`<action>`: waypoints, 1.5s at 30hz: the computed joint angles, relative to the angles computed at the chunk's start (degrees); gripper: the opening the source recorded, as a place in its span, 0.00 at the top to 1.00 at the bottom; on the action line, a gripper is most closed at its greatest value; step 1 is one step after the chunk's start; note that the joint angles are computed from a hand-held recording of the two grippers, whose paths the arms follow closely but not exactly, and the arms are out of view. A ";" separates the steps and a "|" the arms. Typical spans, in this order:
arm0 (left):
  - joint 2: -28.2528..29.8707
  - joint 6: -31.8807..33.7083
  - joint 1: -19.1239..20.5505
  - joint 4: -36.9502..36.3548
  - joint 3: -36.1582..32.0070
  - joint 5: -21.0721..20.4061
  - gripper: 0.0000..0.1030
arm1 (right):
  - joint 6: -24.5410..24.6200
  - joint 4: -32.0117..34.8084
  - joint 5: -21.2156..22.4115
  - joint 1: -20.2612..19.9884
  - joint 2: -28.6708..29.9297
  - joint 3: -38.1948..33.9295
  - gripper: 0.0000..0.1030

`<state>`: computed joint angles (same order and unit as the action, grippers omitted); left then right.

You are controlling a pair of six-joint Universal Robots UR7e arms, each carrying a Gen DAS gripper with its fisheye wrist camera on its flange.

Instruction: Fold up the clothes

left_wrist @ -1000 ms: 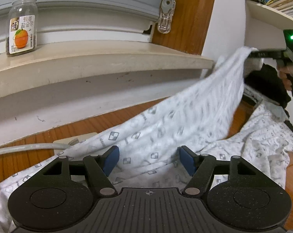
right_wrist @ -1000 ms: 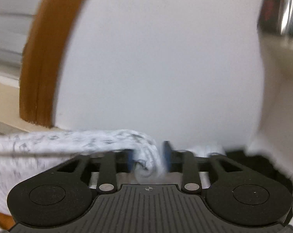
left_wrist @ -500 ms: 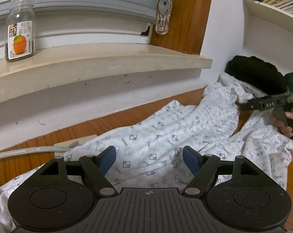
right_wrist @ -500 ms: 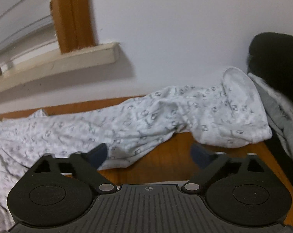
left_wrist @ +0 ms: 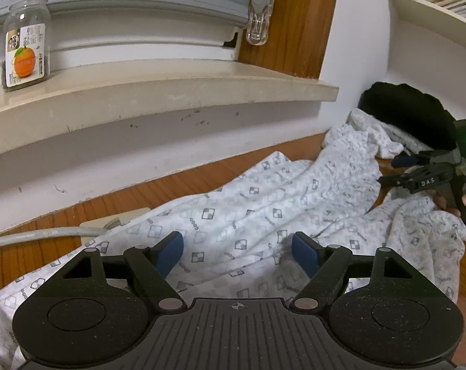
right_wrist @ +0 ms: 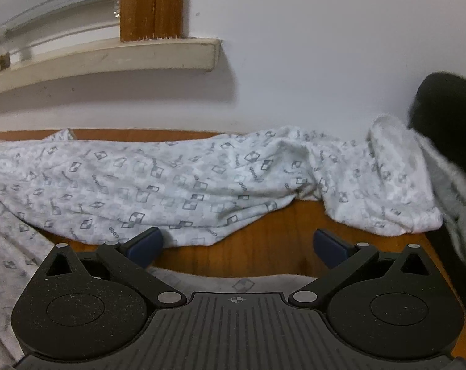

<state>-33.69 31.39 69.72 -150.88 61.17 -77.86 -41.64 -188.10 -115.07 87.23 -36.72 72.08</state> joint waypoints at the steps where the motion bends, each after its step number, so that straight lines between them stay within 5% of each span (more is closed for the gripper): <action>1: 0.05 -0.23 0.03 0.29 -0.17 -0.05 0.21 | 1.00 1.02 0.34 -0.16 -0.25 -0.08 0.00; 29: -0.86 1.19 -0.55 -3.09 1.90 1.06 0.21 | 2.89 2.67 1.57 -0.50 -1.07 0.52 0.00; 37: -9.26 -1.16 -0.57 -8.70 11.12 0.30 0.21 | 2.88 2.07 0.33 -0.19 -0.41 -0.19 0.00; 42: -16.26 -1.29 0.24 -12.26 17.72 5.07 0.21 | 3.85 1.61 -1.22 0.71 -0.48 -0.19 0.03; 45: -19.47 -2.70 1.45 -13.52 20.38 8.43 0.21 | 5.26 -0.22 4.49 1.58 -1.93 2.64 0.03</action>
<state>-53.16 28.70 71.17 -164.41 81.55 -69.43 -36.37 -188.32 -110.58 88.80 -38.65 74.72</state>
